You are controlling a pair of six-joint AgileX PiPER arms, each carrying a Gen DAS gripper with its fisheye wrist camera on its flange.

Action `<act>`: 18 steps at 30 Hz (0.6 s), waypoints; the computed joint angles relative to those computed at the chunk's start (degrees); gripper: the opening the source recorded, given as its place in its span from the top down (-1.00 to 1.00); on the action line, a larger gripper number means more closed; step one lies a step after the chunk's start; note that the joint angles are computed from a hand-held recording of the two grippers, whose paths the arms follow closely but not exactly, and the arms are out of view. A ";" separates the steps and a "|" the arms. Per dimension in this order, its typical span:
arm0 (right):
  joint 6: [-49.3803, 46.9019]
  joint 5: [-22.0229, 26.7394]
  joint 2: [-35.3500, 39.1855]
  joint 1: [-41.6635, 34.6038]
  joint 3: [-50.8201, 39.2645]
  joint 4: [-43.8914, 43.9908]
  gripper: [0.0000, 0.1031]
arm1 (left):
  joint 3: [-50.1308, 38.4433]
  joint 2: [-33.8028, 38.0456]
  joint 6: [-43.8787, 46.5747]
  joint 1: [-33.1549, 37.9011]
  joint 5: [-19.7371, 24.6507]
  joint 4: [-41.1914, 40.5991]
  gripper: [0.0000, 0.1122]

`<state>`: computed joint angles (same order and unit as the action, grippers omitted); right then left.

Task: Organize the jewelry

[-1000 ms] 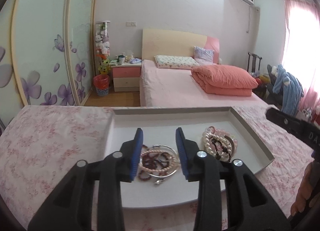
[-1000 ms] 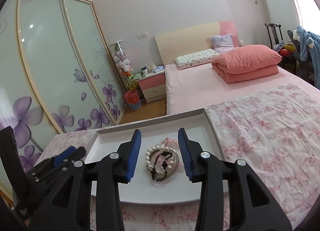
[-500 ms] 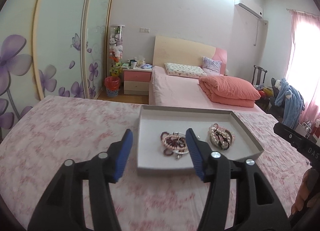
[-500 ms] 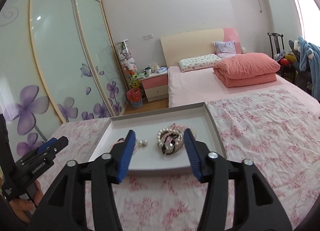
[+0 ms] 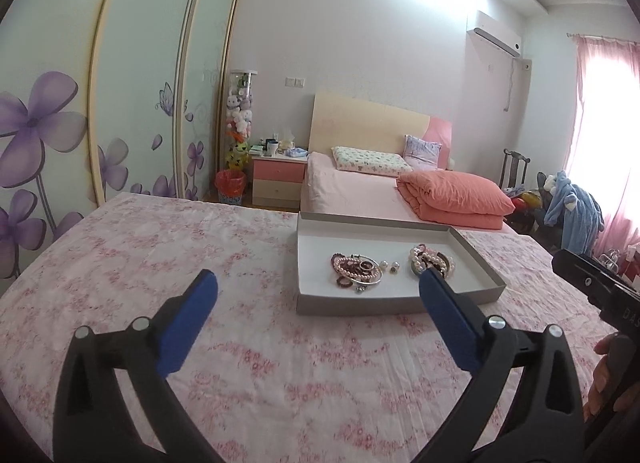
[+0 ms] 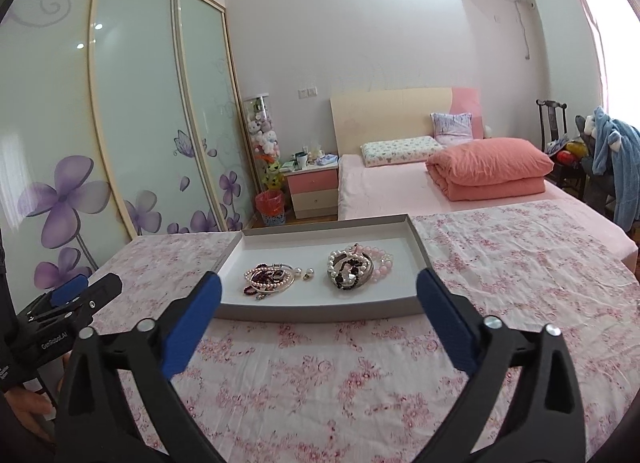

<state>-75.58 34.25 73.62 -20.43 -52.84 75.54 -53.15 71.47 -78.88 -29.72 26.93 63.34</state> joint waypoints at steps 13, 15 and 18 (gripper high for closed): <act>-11.95 0.97 -5.96 -3.26 9.11 9.19 -0.96 | 5.42 -2.85 -12.12 -12.70 11.80 11.90 -0.76; -14.14 0.41 -6.91 -3.22 10.62 10.54 -0.96 | 5.75 -2.82 -12.61 -13.51 12.50 11.95 -0.76; -16.83 0.41 -7.75 -3.29 12.46 12.28 -0.96 | 6.35 -3.02 -13.02 -13.43 12.08 11.76 -0.76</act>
